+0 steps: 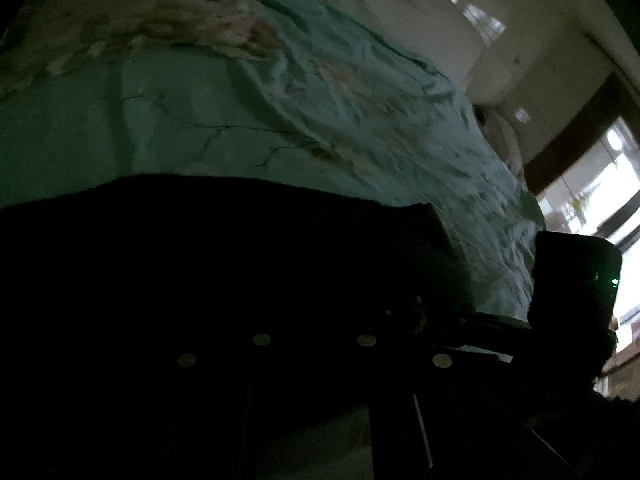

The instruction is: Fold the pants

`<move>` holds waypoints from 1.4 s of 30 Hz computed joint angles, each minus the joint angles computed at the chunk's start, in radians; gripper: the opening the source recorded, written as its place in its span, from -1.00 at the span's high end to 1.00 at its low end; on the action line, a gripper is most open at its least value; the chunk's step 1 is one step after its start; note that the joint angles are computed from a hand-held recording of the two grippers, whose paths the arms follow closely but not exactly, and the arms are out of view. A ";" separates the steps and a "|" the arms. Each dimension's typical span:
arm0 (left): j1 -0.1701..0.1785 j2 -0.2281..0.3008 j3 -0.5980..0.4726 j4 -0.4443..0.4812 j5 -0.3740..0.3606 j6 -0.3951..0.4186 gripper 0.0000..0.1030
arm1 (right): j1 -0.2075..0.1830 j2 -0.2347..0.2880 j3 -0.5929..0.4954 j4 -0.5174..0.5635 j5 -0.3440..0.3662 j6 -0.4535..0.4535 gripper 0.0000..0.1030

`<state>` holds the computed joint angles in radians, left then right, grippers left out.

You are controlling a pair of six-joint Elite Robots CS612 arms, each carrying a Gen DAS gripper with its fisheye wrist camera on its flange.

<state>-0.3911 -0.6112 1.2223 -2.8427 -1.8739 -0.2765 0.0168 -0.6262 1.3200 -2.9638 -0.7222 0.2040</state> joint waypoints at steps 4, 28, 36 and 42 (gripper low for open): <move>-0.005 -0.032 0.061 -0.054 0.073 -0.072 0.76 | 0.007 -0.014 0.006 0.019 -0.002 -0.050 0.09; 0.039 -0.201 0.394 -0.291 0.387 -0.512 0.21 | 0.054 0.010 -0.124 0.173 0.095 -0.212 0.02; 0.062 -0.233 0.456 -0.321 0.454 -0.610 0.00 | 0.088 0.036 -0.219 0.262 0.077 -0.288 0.02; 0.072 -0.239 0.478 -0.328 0.473 -0.658 -0.02 | 0.109 0.065 -0.303 0.363 0.068 -0.340 -0.05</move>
<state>-0.3194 -0.8502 1.7003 -3.1711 -1.4013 -0.9344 0.1262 -0.5609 1.0168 -2.6008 -0.6537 -0.1365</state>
